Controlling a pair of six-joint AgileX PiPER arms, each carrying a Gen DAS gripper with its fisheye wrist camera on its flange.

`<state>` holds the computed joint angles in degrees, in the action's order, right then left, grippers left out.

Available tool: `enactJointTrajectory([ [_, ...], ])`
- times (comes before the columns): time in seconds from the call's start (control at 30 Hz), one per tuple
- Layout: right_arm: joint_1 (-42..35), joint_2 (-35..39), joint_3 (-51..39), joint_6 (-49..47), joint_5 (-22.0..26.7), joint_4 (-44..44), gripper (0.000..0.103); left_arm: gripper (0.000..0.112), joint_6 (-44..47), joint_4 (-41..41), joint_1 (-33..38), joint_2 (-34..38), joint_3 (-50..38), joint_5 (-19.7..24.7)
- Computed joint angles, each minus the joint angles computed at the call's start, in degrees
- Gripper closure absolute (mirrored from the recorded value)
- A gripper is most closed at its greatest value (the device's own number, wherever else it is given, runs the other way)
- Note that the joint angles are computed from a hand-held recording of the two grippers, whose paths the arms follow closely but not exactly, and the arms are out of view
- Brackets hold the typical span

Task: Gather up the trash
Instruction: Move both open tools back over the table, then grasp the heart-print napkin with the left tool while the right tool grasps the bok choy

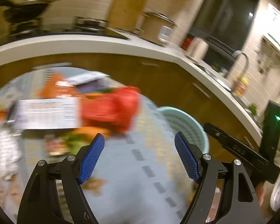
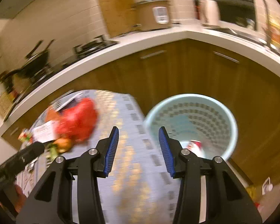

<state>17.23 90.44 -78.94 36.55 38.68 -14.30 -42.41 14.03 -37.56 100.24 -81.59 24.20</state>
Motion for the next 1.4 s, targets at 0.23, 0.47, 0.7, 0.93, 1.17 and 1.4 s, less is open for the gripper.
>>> enactJointTrajectory([
  [0.23,10.40,5.57,-6.40,-0.68,0.99,-0.78,0.062,0.036,-17.37,17.32,6.33,-14.09,15.74,3.31],
  [0.47,17.27,13.14,-12.05,-1.44,0.69,-0.91,0.062,0.032,-10.02,8.85,18.01,-20.69,26.65,0.82],
  [0.7,19.52,21.27,-19.42,-3.67,1.13,1.58,0.062,0.032,-3.49,2.78,22.59,-17.02,28.60,-3.43],
  [0.93,19.99,25.76,-22.15,-3.69,3.04,1.46,0.055,0.038,-8.38,8.72,20.96,-9.93,23.97,-0.32],
  [1.17,18.39,25.66,-21.82,-5.00,2.69,4.42,0.038,0.066,-20.91,23.21,16.68,-7.11,23.46,3.03],
  [1.4,21.02,30.37,-29.42,-6.07,9.64,1.03,0.056,0.092,-22.58,23.81,17.52,-9.34,26.46,-0.99],
])
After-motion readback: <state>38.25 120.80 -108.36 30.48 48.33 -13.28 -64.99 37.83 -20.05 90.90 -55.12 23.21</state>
